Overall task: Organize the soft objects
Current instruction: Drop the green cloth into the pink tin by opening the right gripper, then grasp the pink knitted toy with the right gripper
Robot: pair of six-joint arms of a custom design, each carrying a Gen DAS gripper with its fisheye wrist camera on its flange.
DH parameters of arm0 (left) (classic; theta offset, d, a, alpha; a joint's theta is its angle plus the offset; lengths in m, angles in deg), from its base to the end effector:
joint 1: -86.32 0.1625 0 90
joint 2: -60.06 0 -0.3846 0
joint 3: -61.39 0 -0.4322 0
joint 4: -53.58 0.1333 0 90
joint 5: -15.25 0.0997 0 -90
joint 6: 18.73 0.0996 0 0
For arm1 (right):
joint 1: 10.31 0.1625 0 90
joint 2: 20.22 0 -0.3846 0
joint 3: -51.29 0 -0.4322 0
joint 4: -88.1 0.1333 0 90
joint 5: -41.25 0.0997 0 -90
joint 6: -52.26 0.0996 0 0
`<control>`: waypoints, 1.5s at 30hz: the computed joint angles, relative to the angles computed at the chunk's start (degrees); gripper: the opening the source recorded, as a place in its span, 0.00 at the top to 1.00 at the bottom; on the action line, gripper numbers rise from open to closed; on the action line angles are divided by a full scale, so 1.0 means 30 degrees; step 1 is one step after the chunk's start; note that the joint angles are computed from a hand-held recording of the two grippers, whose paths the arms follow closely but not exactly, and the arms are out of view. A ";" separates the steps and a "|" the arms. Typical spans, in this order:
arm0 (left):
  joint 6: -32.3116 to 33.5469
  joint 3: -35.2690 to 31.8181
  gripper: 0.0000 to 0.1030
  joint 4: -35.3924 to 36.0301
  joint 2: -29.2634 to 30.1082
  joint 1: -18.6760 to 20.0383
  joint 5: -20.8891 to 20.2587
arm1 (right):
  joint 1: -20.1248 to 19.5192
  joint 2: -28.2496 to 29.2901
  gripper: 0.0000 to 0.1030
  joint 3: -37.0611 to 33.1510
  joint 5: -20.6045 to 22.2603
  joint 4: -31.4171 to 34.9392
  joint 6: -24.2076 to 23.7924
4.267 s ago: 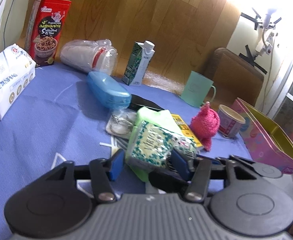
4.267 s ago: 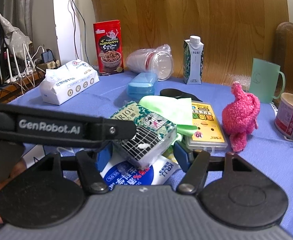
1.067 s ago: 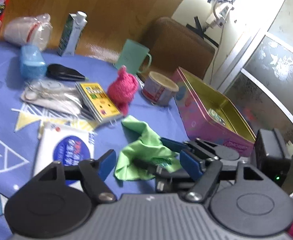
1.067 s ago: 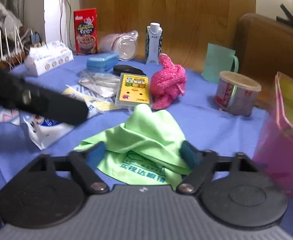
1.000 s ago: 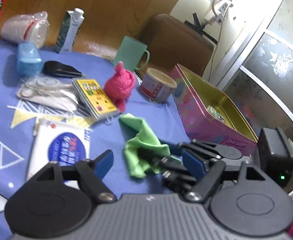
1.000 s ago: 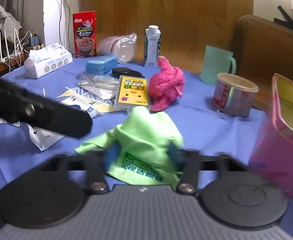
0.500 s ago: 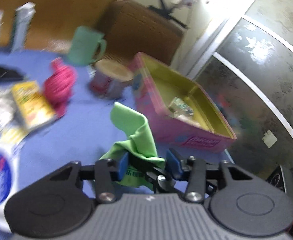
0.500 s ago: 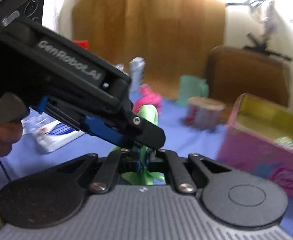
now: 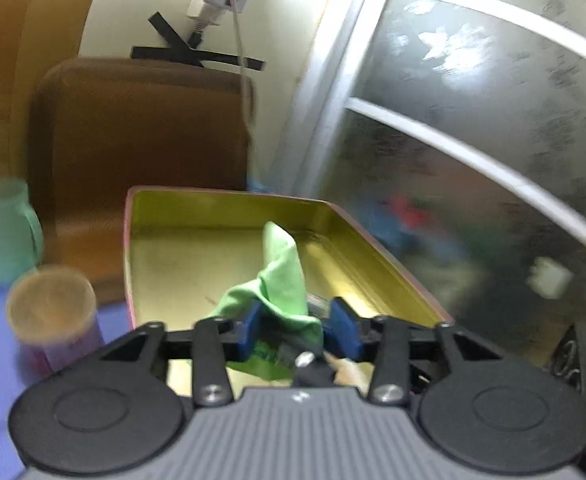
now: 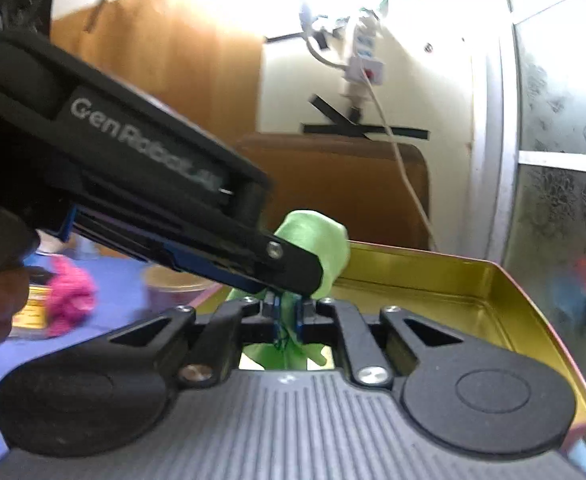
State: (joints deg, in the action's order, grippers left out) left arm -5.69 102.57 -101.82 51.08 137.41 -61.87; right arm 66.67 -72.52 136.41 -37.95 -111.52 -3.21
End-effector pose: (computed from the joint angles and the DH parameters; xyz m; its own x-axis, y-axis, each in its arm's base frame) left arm -0.4331 -0.7841 -0.0344 -0.6951 0.6509 -0.3053 0.7005 0.5176 -0.4914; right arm -0.0133 -0.7322 0.3073 -0.6082 -0.1586 0.7778 -0.7931 0.1620 -0.5871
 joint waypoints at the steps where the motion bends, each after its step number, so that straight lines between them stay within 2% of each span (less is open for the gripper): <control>1: -0.0162 -0.1186 0.57 0.0360 0.0773 -0.0051 0.0847 | 0.0142 0.0721 0.60 -0.1104 -0.0720 0.0403 -0.0281; 2: -0.0711 -0.2314 0.57 0.1079 0.1401 -0.0033 0.1407 | 0.0272 0.1335 0.54 -0.1980 -0.1456 0.0495 -0.0357; 4: -0.1763 -0.2328 0.57 0.1366 0.1298 0.0180 0.1092 | 0.0321 0.1916 0.53 -0.2759 -0.2114 0.0389 -0.0059; 10: -0.1426 0.2437 0.57 -0.1662 -0.1479 0.0370 0.1065 | -0.0464 0.0393 0.53 -0.0465 -0.0281 -0.0613 0.1358; 13: -0.1417 0.5364 0.57 -0.3114 -0.3278 0.0460 0.1140 | -0.0739 -0.0423 0.53 0.0818 0.0694 -0.1001 0.2179; 16: -0.1356 0.8857 0.55 -0.4858 -0.5512 0.0663 0.1388 | -0.0860 -0.1216 0.53 0.2215 0.1596 -0.1088 0.2301; 20: -0.1859 1.2785 0.55 -0.6710 -0.8363 0.1115 0.2383 | -0.0727 -0.2015 0.53 0.3594 0.2535 0.0520 0.1489; 22: -0.2233 1.4524 0.55 -0.7640 -0.9691 0.1384 0.3342 | -0.0525 -0.2206 0.53 0.3962 0.2721 0.1965 0.0848; 27: -0.3661 1.7651 0.55 -0.9259 -1.2260 0.2173 0.4908 | 0.0477 -0.1420 0.52 0.2859 0.1931 0.5818 0.0214; 29: -0.4128 1.8414 0.55 -0.9655 -1.2945 0.2533 0.4907 | 0.1032 -0.0467 0.49 0.1784 0.1411 0.6428 0.0295; 31: -0.4388 1.8760 0.55 -0.9864 -1.3275 0.2795 0.4767 | 0.1588 0.0617 0.44 0.0474 0.0631 0.6975 0.1037; 33: -0.4535 1.8980 0.55 -1.0025 -1.3413 0.2948 0.4540 | 0.2104 0.1750 0.44 -0.1104 -0.0208 0.7969 0.1922; 37: -0.4329 1.9075 0.55 -1.0112 -1.3481 0.3151 0.4261 | 0.2840 0.3628 0.44 -0.3278 -0.2184 0.8775 0.2656; 39: -0.4256 1.9106 0.55 -1.0088 -1.3469 0.3206 0.4136 | 0.2954 0.4033 0.47 -0.3663 -0.2870 0.9109 0.2896; 40: -0.4297 1.9085 0.55 -1.0010 -1.3467 0.3259 0.3995 | 0.2938 0.4058 0.58 -0.3865 -0.2756 0.9895 0.3106; 42: -0.4339 1.9029 0.55 -0.9888 -1.3438 0.3358 0.3619 | 0.3028 0.3647 0.60 -0.3305 -0.2894 0.9639 0.3118; 45: -0.4136 1.8971 0.54 -0.9844 -1.3393 0.3357 0.3013 | 0.2931 0.2000 0.60 -0.0759 -0.2349 0.7447 0.0905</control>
